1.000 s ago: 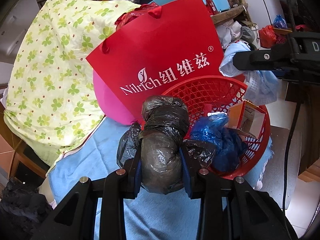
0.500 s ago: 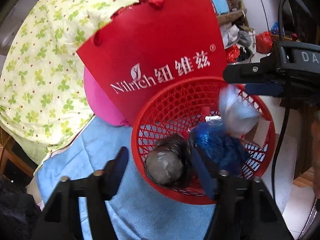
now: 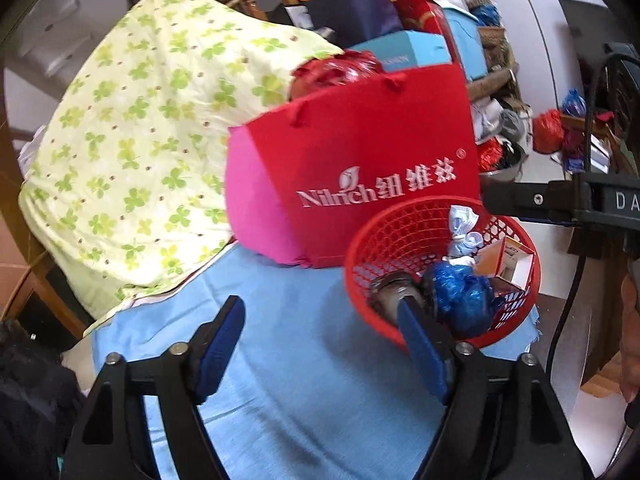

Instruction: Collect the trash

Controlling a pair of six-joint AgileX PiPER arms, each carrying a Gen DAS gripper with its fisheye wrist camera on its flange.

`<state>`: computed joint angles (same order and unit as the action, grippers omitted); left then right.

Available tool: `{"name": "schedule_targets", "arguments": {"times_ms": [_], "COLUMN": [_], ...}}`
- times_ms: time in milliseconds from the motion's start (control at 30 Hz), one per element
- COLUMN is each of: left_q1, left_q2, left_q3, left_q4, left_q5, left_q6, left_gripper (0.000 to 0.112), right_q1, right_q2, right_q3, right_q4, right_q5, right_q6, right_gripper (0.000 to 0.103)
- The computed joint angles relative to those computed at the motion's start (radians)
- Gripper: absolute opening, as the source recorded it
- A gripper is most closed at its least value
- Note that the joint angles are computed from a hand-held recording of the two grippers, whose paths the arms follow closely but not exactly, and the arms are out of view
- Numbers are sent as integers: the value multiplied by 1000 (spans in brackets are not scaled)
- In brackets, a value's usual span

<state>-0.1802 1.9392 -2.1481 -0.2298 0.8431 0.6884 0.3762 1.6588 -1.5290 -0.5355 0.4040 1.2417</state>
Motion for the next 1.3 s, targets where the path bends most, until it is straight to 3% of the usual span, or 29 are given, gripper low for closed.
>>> {"name": "schedule_targets", "arguments": {"times_ms": [133, 367, 467, 567, 1033, 1300], "left_q1": [69, 172, 212, 244, 332, 309], "left_q2": [-57, -107, -122, -152, -306, -386], "left_q3": [47, 54, 55, 84, 187, 225], "left_q4": [-72, -185, -232, -272, -319, -159], "left_q5": [-11, 58, 88, 87, 136, 67], "left_q6": [32, 80, 88, 103, 83, -59], "left_gripper": [87, 87, 96, 97, 98, 99], "right_q1": [90, 262, 316, 369, 577, 690], "right_q2": [19, 66, 85, 100, 144, 92], "right_q3": [-90, -266, -333, -388, -564, -532], "right_q4": [-106, -297, -327, -358, -491, -597], "right_q5": [105, 337, 418, 484, 683, 797], "right_q6": [40, 60, 28, 1, -100, -94], "right_gripper": [67, 67, 67, 68, 68, 68]}}
